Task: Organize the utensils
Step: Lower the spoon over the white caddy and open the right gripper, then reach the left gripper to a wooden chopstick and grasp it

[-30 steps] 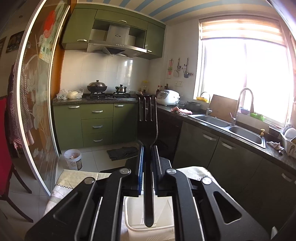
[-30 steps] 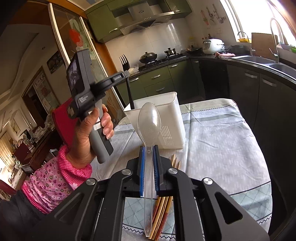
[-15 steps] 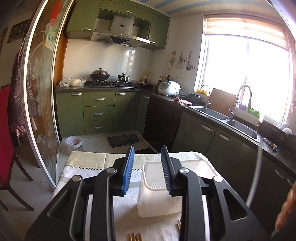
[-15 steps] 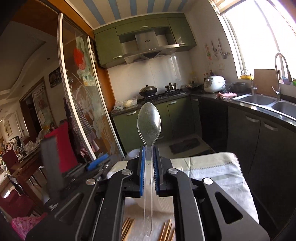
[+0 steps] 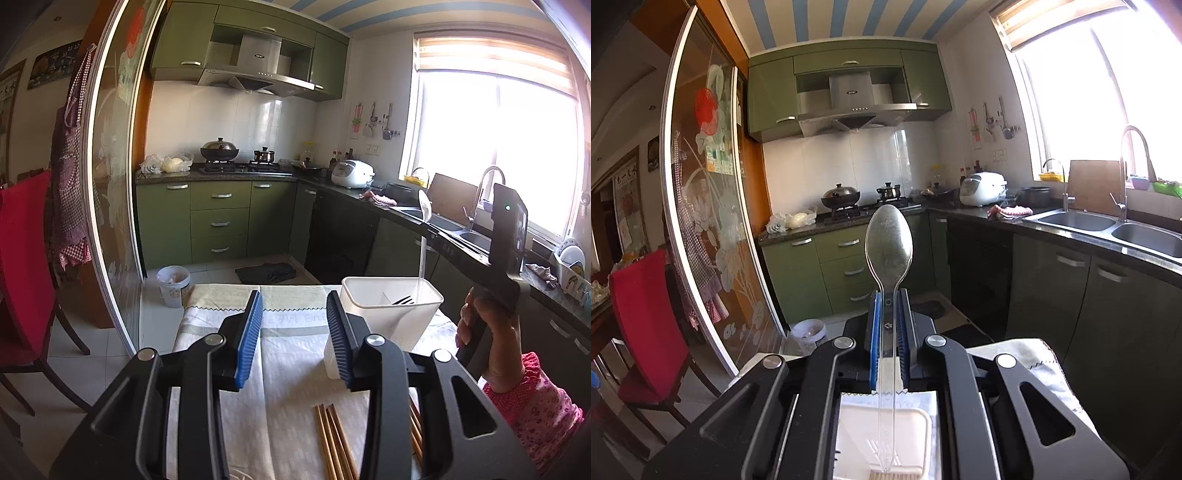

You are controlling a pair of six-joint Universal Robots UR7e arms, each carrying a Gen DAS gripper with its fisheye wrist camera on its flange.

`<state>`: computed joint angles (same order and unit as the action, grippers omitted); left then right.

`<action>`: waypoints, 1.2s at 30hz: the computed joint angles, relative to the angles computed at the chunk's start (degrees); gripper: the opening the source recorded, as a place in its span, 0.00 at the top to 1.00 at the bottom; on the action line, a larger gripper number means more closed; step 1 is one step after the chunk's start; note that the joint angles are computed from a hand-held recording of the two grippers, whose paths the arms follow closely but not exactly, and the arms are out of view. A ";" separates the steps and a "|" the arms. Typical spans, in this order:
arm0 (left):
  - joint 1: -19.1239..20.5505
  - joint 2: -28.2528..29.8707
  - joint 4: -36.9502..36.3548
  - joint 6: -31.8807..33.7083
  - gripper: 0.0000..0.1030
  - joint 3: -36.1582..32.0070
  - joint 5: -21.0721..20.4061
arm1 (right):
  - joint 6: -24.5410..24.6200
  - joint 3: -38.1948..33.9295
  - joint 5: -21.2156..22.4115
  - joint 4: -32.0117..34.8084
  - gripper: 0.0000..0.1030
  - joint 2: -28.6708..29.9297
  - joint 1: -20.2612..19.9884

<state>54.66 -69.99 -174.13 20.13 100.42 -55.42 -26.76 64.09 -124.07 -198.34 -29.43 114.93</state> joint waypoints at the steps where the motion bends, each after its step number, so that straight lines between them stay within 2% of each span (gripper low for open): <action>1: 0.10 0.00 1.19 -0.65 0.66 -0.16 -0.13 | -0.79 1.31 -0.17 -1.07 0.91 -0.21 -0.04; 6: 0.23 0.01 5.52 -3.73 0.66 -0.14 -0.42 | -2.87 7.91 -0.66 -6.29 0.91 -1.27 -0.08; 11: -0.44 -0.32 7.03 -4.15 0.59 0.80 0.48 | -1.39 11.03 -1.20 -5.82 0.91 -1.97 -0.91; 15: -1.16 -0.75 6.82 -3.72 0.59 1.65 1.38 | -1.34 12.56 -0.98 -5.33 0.89 -2.31 -1.13; 19: -1.54 -1.02 8.13 -4.61 0.57 1.62 2.01 | -2.45 13.69 -1.58 -6.90 0.78 -2.49 -0.72; 21: -1.69 -1.29 9.36 -5.36 0.49 1.64 1.93 | -2.51 14.68 -1.86 -7.55 0.78 -3.17 -0.49; 24: -1.90 -1.46 10.60 -6.32 0.38 1.83 2.34 | -1.18 18.12 -1.21 -9.29 0.65 -5.50 -0.20; 26: -1.96 -1.41 12.67 -7.42 0.33 1.64 2.61 | 0.16 21.80 -0.64 -10.48 0.62 -7.93 0.08; 28: -1.55 -1.27 17.19 -10.09 0.22 0.77 2.37 | 1.54 26.12 -0.73 -11.70 0.49 -10.63 0.49; 29: -1.25 -0.95 19.90 -11.71 0.20 0.11 2.35 | 2.40 28.36 -0.96 -12.11 0.47 -12.06 0.71; 34: 1.65 3.69 44.21 -24.26 0.21 -8.38 1.20 | 8.68 39.06 -2.48 -8.44 0.42 -19.02 1.11; 35: 2.49 5.04 49.07 -27.20 0.23 -10.62 0.27 | 10.14 40.90 -2.60 -7.23 0.42 -20.30 1.02; 36: 3.31 6.28 53.10 -29.47 0.30 -12.60 -0.64 | 11.53 42.85 -2.33 -6.72 0.42 -21.51 0.82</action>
